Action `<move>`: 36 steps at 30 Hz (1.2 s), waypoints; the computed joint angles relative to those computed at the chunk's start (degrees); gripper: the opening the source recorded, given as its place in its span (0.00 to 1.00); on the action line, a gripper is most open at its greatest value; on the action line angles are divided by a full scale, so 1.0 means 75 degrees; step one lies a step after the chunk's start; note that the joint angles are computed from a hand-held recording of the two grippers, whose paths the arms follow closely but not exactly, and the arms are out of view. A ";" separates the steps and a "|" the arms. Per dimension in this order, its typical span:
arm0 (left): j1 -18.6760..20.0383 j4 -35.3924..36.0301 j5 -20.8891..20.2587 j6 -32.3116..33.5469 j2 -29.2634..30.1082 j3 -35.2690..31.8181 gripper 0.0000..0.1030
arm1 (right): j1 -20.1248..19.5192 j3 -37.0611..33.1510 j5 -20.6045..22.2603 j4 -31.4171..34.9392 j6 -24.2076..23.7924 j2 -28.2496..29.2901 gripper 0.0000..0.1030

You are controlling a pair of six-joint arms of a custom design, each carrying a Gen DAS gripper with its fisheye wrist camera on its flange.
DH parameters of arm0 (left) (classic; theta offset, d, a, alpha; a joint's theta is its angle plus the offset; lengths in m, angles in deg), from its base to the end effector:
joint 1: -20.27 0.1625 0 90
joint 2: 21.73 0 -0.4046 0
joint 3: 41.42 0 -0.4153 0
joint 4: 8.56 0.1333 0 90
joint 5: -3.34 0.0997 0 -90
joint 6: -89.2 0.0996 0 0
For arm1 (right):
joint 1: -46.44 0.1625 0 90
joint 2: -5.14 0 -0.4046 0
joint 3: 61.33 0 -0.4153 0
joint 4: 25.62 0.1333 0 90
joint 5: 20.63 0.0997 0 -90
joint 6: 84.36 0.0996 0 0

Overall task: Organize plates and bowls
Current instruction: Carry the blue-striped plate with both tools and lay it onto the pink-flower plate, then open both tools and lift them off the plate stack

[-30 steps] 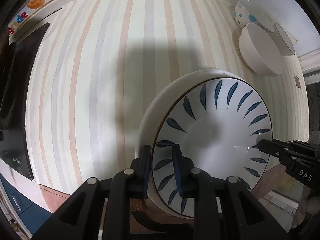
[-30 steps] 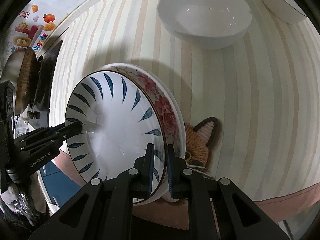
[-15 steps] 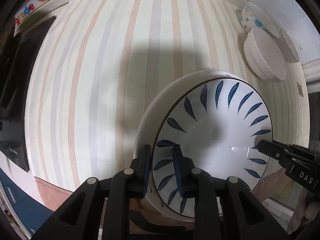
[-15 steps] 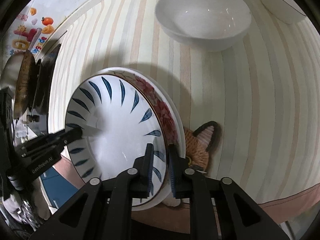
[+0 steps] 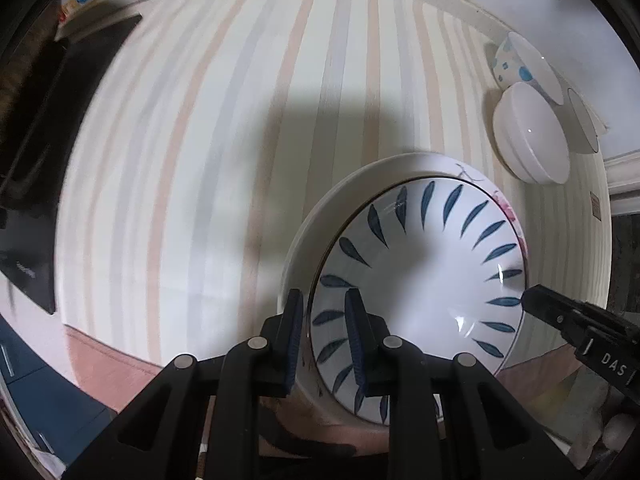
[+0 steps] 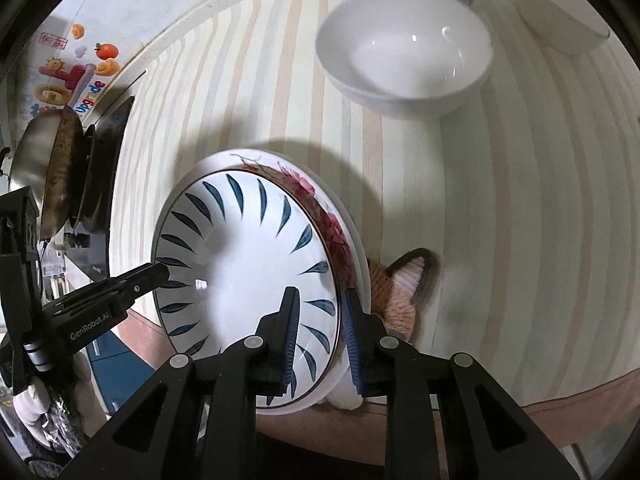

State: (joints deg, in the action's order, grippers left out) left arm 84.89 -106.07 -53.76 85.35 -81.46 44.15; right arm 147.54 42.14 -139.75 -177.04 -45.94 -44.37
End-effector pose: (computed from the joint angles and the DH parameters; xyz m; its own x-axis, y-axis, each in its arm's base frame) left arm -0.1076 -0.6640 0.2202 -0.7111 0.4555 -0.5356 0.3599 0.8902 0.2792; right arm 0.2021 -0.5893 0.0611 -0.7998 0.5214 0.2974 0.3907 0.8283 -0.4016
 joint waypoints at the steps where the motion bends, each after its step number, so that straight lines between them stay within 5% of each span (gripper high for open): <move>1: -0.0054 -0.0051 0.0011 0.0033 -0.0114 0.0086 0.19 | 0.0079 -0.0026 -0.0076 0.0048 0.0007 -0.0018 0.25; 9: -0.0734 -0.0084 0.0033 0.0258 -0.1441 0.0886 0.19 | 0.1239 -0.0284 -0.1017 0.0750 0.0703 -0.0154 0.25; 20: -0.1304 0.0551 -0.0425 0.0817 -0.2888 0.1067 0.20 | 0.2878 -0.0501 -0.1845 0.1877 0.2453 -0.0278 0.31; 28: -0.1494 0.0825 -0.0596 0.0844 -0.3441 0.1314 0.25 | 0.3564 -0.0685 -0.2145 0.2409 0.3166 -0.0246 0.68; 36: -0.1618 0.0599 -0.0670 0.0612 -0.3325 0.1317 0.26 | 0.3545 -0.0394 -0.2184 0.1912 0.2898 -0.0498 0.79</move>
